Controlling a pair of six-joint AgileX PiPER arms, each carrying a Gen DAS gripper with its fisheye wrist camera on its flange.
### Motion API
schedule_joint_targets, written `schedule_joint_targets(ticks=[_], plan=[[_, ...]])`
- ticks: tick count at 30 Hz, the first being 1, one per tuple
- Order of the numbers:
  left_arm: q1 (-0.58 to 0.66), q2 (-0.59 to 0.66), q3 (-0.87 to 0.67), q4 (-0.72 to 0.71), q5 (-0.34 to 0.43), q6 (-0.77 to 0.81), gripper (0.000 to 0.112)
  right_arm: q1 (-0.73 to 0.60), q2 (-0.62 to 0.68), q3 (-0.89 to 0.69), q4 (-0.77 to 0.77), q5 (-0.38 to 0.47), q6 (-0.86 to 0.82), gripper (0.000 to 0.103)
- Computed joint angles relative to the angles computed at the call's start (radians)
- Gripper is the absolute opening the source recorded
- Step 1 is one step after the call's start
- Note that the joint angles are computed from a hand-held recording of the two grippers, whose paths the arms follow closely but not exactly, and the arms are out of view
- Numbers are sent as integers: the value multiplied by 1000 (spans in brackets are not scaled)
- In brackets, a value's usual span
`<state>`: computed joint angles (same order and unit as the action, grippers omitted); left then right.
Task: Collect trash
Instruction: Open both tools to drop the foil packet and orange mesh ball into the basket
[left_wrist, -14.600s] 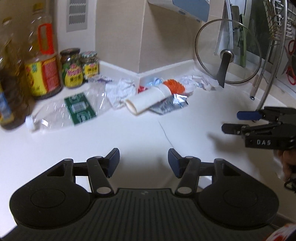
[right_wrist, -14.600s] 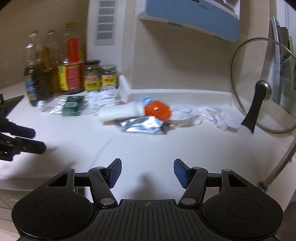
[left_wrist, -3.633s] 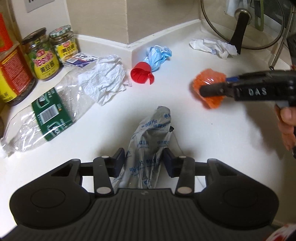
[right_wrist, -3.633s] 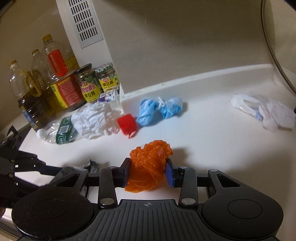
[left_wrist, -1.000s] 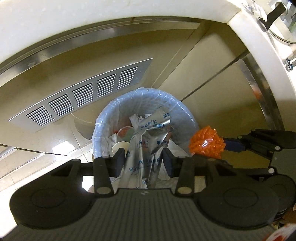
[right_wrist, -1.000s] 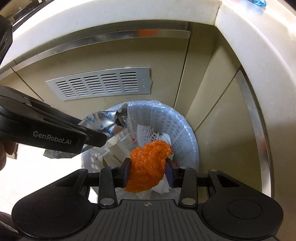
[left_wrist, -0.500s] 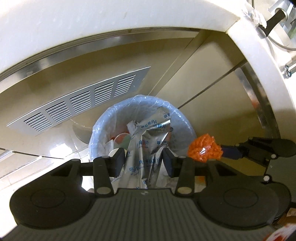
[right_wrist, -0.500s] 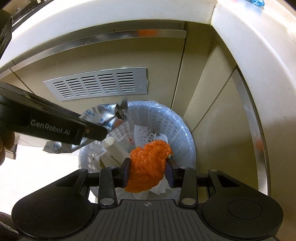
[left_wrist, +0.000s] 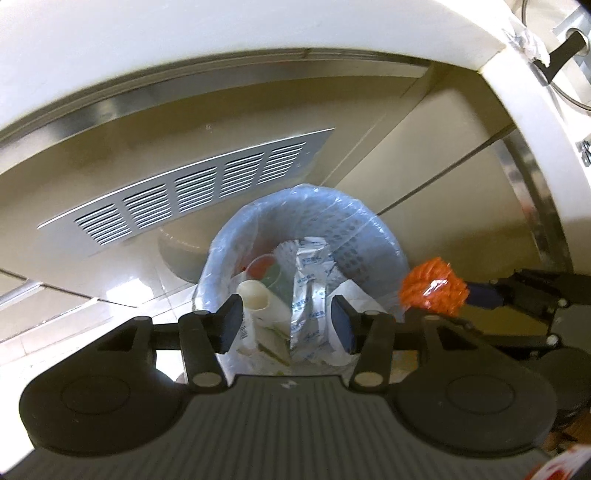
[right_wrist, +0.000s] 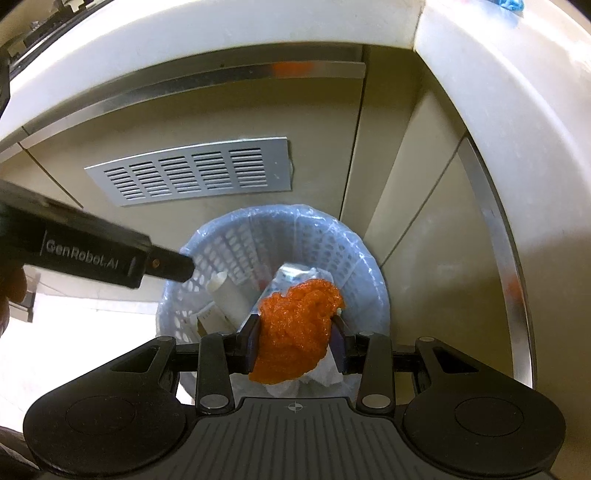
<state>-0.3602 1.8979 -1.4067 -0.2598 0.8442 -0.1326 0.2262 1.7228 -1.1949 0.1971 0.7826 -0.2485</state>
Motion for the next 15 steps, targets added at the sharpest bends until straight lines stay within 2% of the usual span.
schedule_joint_targets(ticks=[6,8,9,10,15], plan=[[12,-19,12,15,-3,-18,48,-7,-4,-2,55,-27,-59,40],[11,-22,10,25,-3,-23,48,-7,-6,2,75,-44,-83,51],[11,-23,10,29,-3,-25,48,0,-9,5,63,-55,-70,68],[12,-25,13,30,-5,-24,48,4,-10,7,57,-60,-61,74],[15,-35,24,34,-4,-31,49,8,-5,2,42,-51,-41,74]])
